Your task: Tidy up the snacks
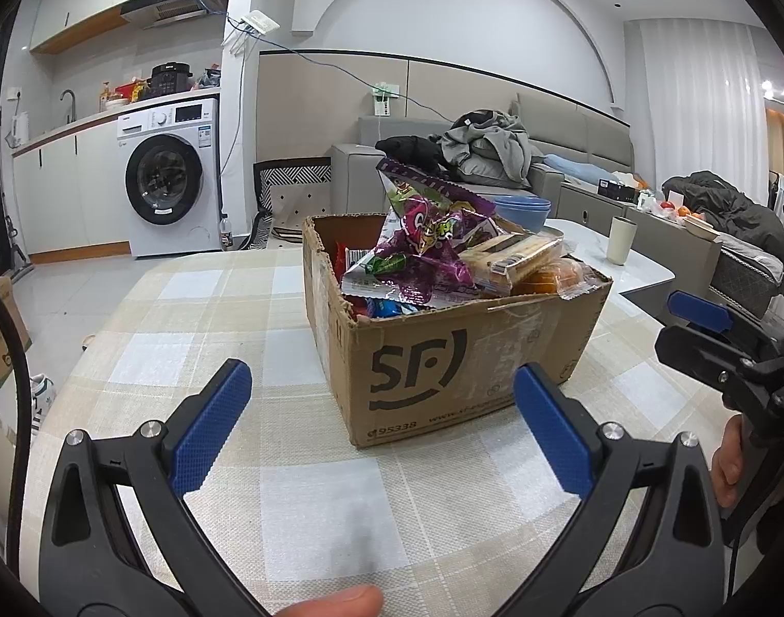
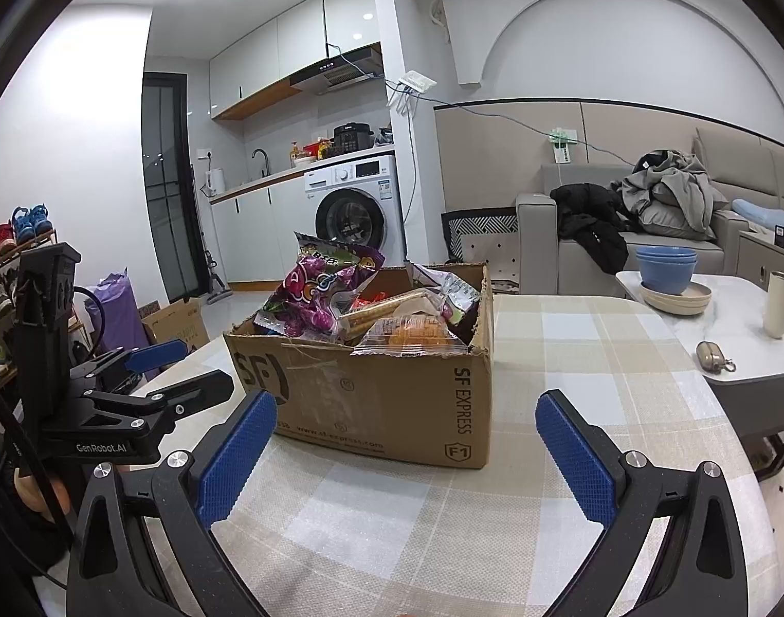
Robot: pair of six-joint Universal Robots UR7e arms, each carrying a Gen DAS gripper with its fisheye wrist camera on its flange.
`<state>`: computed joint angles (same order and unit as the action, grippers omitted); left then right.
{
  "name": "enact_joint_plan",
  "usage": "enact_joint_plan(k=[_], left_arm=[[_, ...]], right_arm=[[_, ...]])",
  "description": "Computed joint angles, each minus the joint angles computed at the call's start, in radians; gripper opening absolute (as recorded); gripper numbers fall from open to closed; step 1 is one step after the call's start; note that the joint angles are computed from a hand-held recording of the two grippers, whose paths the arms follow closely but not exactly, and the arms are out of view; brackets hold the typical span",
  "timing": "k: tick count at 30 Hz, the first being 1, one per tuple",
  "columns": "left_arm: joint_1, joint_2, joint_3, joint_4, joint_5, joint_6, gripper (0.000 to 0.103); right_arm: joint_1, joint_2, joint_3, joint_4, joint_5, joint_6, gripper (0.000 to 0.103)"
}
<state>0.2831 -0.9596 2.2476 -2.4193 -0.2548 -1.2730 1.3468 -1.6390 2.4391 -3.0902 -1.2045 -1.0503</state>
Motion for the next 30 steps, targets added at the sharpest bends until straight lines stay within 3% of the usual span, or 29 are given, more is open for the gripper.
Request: enact_joint_plan(k=[24,30], left_arm=[[0.001,0.014,0.001,-0.026,0.008,0.021,0.102],[0.005,0.033,0.012,-0.121,0.014,0.070,0.102]], right_arm=[[-0.001,-0.003,-0.001,0.007,-0.001,-0.002,0.103],[-0.001,-0.004,0.000,0.008,0.000,-0.004,0.103]])
